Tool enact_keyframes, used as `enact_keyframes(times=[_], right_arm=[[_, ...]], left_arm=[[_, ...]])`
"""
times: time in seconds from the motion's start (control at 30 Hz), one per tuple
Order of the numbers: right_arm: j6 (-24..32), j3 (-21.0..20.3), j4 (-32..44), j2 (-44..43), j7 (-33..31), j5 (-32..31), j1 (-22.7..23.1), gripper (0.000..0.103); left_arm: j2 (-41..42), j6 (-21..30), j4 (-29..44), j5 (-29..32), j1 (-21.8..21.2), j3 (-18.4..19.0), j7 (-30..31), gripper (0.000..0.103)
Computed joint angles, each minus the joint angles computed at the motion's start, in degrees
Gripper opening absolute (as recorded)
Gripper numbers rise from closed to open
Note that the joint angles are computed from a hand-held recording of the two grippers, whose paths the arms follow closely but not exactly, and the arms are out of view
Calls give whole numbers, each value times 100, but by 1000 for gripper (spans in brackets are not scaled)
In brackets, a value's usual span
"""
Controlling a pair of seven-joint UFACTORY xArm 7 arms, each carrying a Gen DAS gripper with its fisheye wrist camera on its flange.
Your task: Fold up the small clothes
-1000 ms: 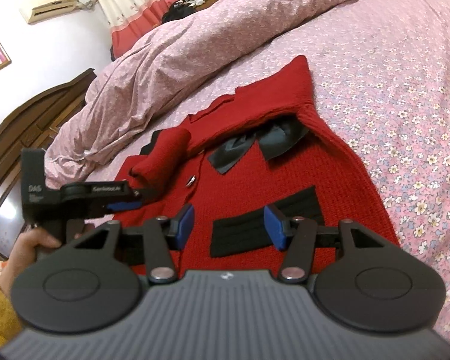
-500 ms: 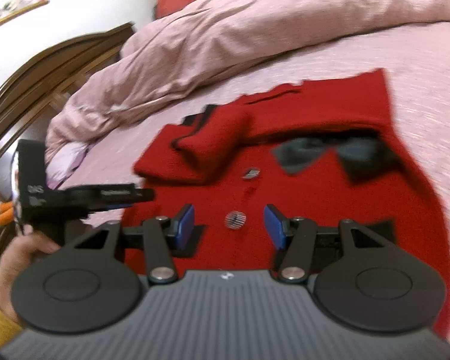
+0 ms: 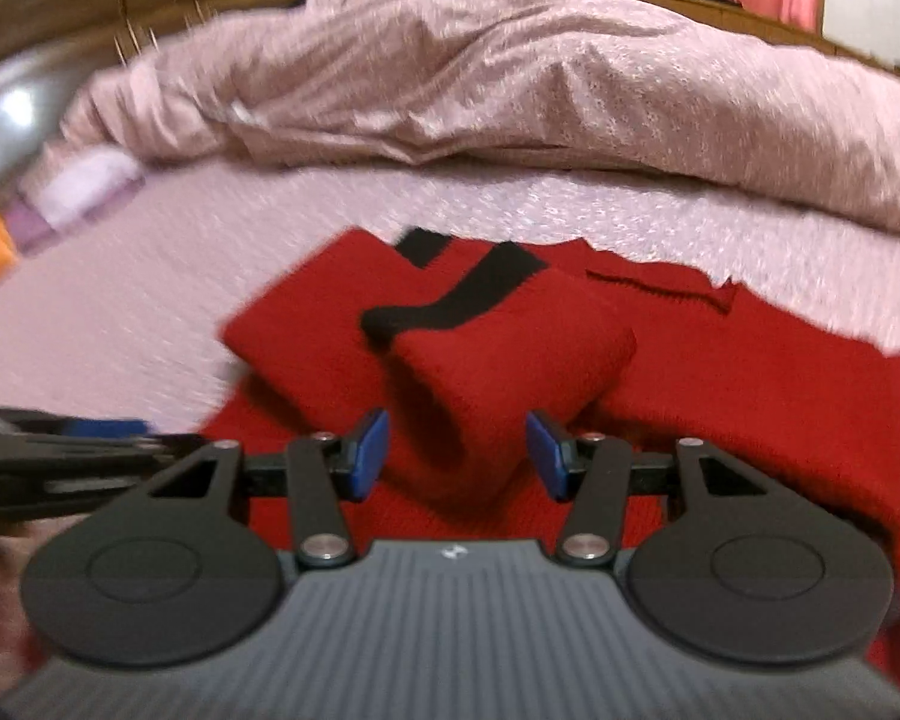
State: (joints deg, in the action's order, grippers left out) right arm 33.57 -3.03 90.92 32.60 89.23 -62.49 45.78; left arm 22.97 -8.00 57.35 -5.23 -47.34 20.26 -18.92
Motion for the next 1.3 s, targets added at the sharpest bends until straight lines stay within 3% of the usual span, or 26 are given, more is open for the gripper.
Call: enact_keyframes(times=[0.13, 0.27, 0.3, 0.43, 0.6, 0.73, 0.8, 0.9, 1.13, 1.3], right_arm=[[861, -32, 739, 540, -734, 344, 72, 53], [877, -198, 719, 546, -632, 360, 102, 49], [812, -258, 612, 469, -451, 261, 126, 36], [748, -345, 170, 89, 430, -160, 155, 18], [845, -325, -705, -665, 2053, -1006, 189, 16], [989, -288, -1629, -1330, 4011, -1812, 182, 16], [997, -192, -2003, -1532, 4642, -1926, 62, 16], [829, -2, -2421, -1686, 4844, -1786, -232, 16], [-69, 414, -3085, -1959, 5319, -2341, -869, 19], [266, 818, -3466, -2413, 5082, -2218, -1111, 21]], left_arm=[[59, 33, 98, 14, 220, -184, -15, 50], [142, 83, 191, 76, 292, -230, -77, 50], [160, 92, 202, 101, 246, -182, -89, 50], [221, 124, 234, 185, 130, -47, -147, 50], [309, 147, 282, 285, 14, 90, -242, 50], [382, 124, 307, 335, -138, 250, -248, 51], [405, 132, 316, 328, -219, 330, -257, 52], [431, 132, 321, 347, -290, 403, -245, 53], [485, 179, 371, 346, -409, 529, -259, 55], [525, 127, 361, 377, -488, 614, -269, 57]])
